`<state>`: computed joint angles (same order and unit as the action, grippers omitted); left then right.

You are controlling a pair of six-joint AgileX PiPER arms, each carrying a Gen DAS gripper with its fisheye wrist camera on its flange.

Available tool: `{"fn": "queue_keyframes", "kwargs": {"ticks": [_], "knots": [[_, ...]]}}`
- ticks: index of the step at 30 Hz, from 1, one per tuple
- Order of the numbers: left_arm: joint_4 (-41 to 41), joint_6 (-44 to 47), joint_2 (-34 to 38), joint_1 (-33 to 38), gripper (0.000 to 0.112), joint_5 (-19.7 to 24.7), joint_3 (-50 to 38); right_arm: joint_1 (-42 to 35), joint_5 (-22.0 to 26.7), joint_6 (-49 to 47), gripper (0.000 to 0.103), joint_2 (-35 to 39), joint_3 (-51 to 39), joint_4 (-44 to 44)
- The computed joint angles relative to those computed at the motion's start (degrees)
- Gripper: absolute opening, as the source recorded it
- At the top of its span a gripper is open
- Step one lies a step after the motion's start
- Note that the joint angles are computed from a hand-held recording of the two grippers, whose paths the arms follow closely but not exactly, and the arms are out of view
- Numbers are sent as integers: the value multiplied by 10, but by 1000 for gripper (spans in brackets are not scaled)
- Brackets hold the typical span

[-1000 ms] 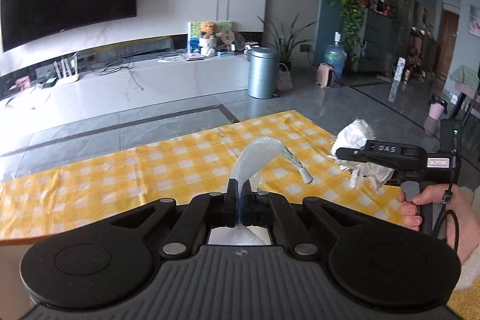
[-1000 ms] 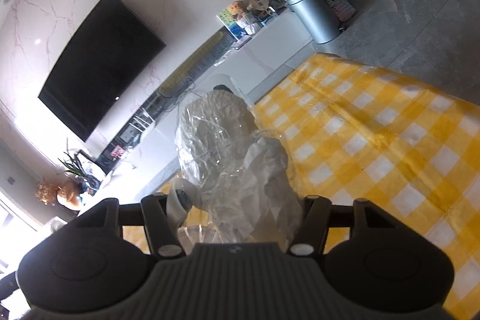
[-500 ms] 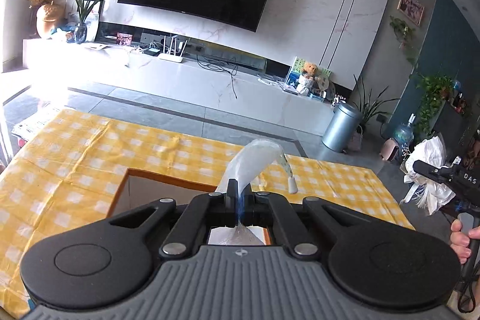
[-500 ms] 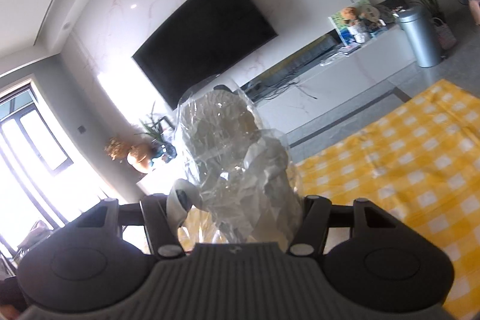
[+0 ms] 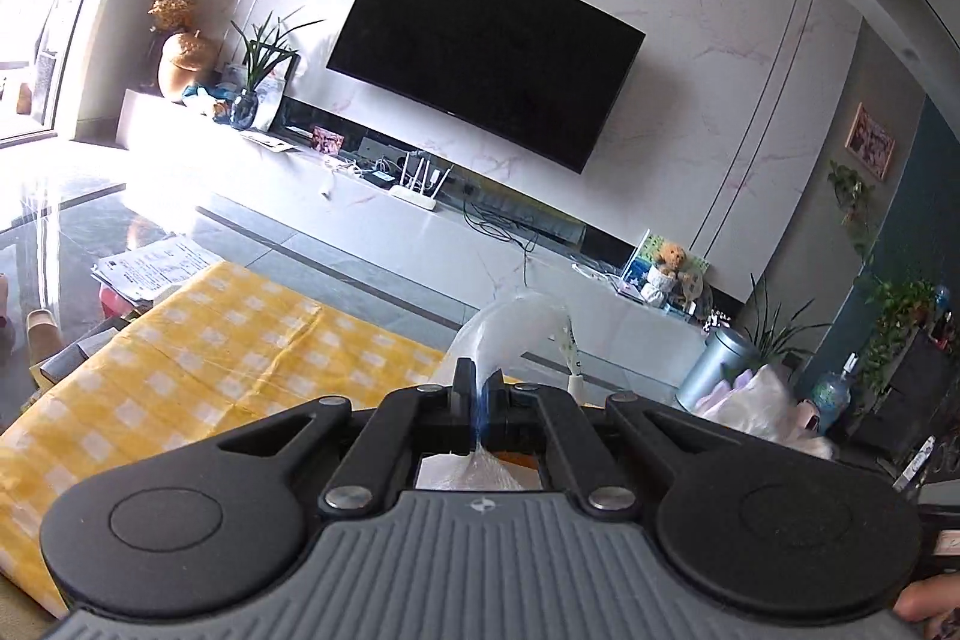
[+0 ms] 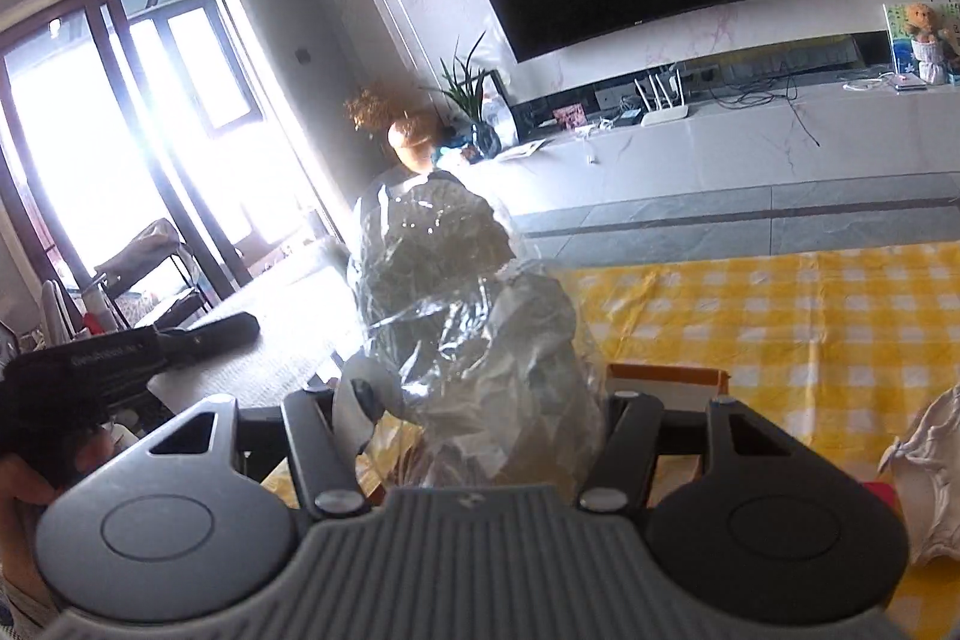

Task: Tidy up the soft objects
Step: 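Carry the clear plastic bag over the white box with the right gripper, then lower the plastic bag into the box and open the right gripper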

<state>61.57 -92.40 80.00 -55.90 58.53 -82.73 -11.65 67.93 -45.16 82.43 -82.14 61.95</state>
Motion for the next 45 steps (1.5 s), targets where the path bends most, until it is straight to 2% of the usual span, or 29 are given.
{"fn": "queue_keyframes", "kwargs": {"ticks": [1, 4, 6, 9, 13, 15, 20, 25, 27, 29, 31, 34, 38, 41, 43, 45], "knots": [[3, -5, -10, 3, 1, -4, 12, 28, -19, 10, 60, 3, -2, -21], [-17, 40, -26, 14, 1, -17, 33, 120, -131, 15, 60, -1, 9, -105], [-13, 40, -26, 15, 1, -14, 40, 156, -158, 40, 60, 20, -4, -141], [-27, 41, -31, 33, 1, -36, 55, 184, -145, 115, 61, 68, -41, -170], [-68, 24, -56, 74, 1, -106, 99, 197, -75, 240, 61, 155, -103, -173], [-86, 27, -62, 88, 1, -129, 111, 209, -58, 282, 61, 189, -127, -177], [-108, 37, -61, 100, 1, -134, 113, 258, -65, 350, 61, 242, -176, -244], [-125, 44, -57, 103, 1, -131, 109, 300, -47, 408, 60, 320, -254, -340], [-137, 51, -58, 106, 1, -134, 109, 312, -61, 399, 60, 331, -261, -372], [-160, 66, -60, 115, 1, -144, 110, 337, -90, 422, 60, 332, -269, -473], [-163, 67, -62, 114, 1, -143, 111, 339, -99, 437, 60, 339, -277, -521], [-164, 64, -64, 114, 1, -145, 111, 299, -82, 422, 60, 340, -278, -463], [-165, 64, -65, 111, 1, -145, 110, 276, -84, 400, 60, 330, -271, -384], [-170, 67, -63, 110, 1, -144, 107, 264, -31, 358, 60, 334, -283, -291], [-171, 67, -61, 110, 1, -140, 104, 276, 0, 361, 62, 337, -292, -292], [-173, 68, -59, 111, 1, -139, 103, 297, 9, 379, 64, 341, -299, -324]]}}
